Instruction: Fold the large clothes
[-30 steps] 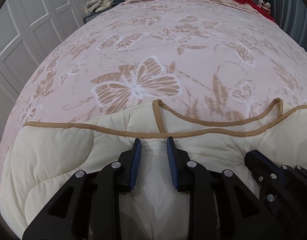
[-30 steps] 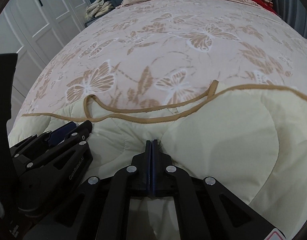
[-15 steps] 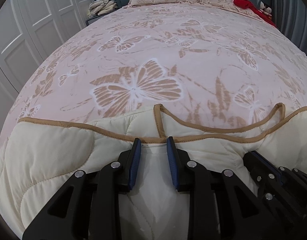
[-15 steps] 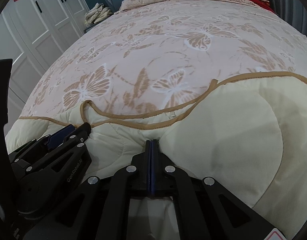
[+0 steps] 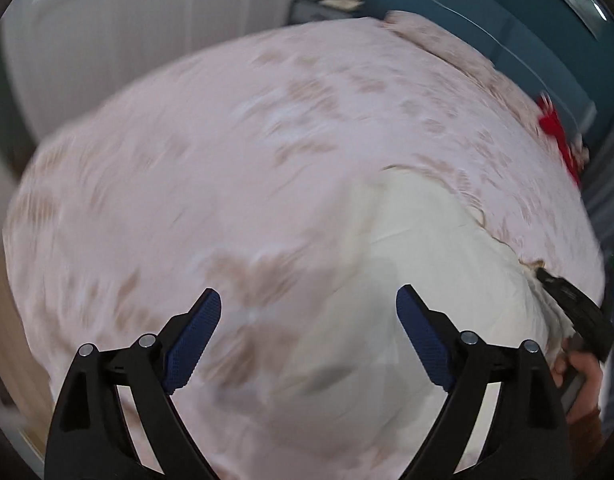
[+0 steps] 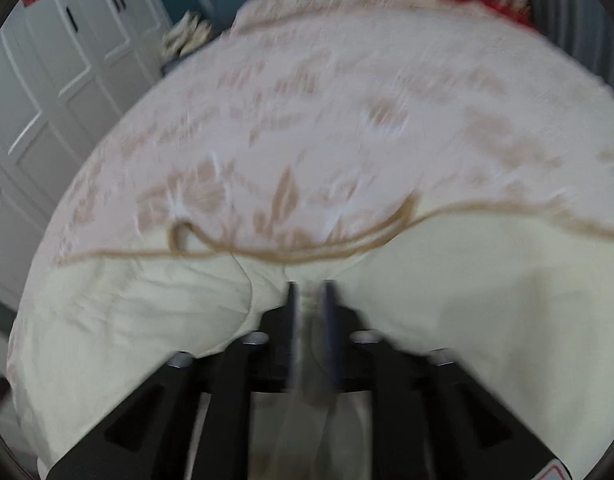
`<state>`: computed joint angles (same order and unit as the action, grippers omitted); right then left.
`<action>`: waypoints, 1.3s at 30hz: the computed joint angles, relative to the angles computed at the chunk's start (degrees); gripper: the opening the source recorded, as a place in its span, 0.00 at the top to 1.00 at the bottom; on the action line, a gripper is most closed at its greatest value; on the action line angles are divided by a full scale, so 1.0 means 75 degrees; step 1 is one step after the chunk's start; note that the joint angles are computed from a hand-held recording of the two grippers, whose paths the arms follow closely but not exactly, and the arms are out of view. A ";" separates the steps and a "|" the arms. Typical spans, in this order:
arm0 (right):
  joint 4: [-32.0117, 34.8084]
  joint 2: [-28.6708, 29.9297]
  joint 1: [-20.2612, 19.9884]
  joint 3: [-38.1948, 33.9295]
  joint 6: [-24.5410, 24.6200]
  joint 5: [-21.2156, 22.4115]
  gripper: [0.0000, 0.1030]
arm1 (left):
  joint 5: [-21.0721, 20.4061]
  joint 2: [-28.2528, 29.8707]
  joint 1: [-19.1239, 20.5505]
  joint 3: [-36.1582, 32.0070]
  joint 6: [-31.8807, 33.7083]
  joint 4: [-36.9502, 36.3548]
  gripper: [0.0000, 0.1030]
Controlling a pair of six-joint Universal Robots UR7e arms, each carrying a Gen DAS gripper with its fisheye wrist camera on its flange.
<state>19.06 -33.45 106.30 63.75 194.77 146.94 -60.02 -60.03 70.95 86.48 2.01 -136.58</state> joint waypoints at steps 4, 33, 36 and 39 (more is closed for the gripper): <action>0.0304 -0.0132 0.0618 0.0451 0.0614 0.0008 0.54 | -0.0899 -0.0101 0.0317 0.0145 -0.0473 0.0648 0.15; 0.0796 0.0194 0.1142 0.1511 0.2298 -0.0493 0.75 | -0.2060 -0.1359 -0.1594 0.1752 0.0784 0.0042 0.76; 0.0652 -0.0241 0.1441 0.2076 0.2719 -0.0322 1.00 | -0.2023 -0.1415 -0.1861 0.1862 0.0912 0.0059 0.76; 0.0876 -0.0357 0.1421 0.2378 0.3078 -0.0678 1.00 | -0.2038 -0.1402 -0.2014 0.1917 0.0915 0.0151 0.76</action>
<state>25.63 -36.13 116.96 81.58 217.85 141.86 -75.31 -70.54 55.84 100.85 8.87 -135.45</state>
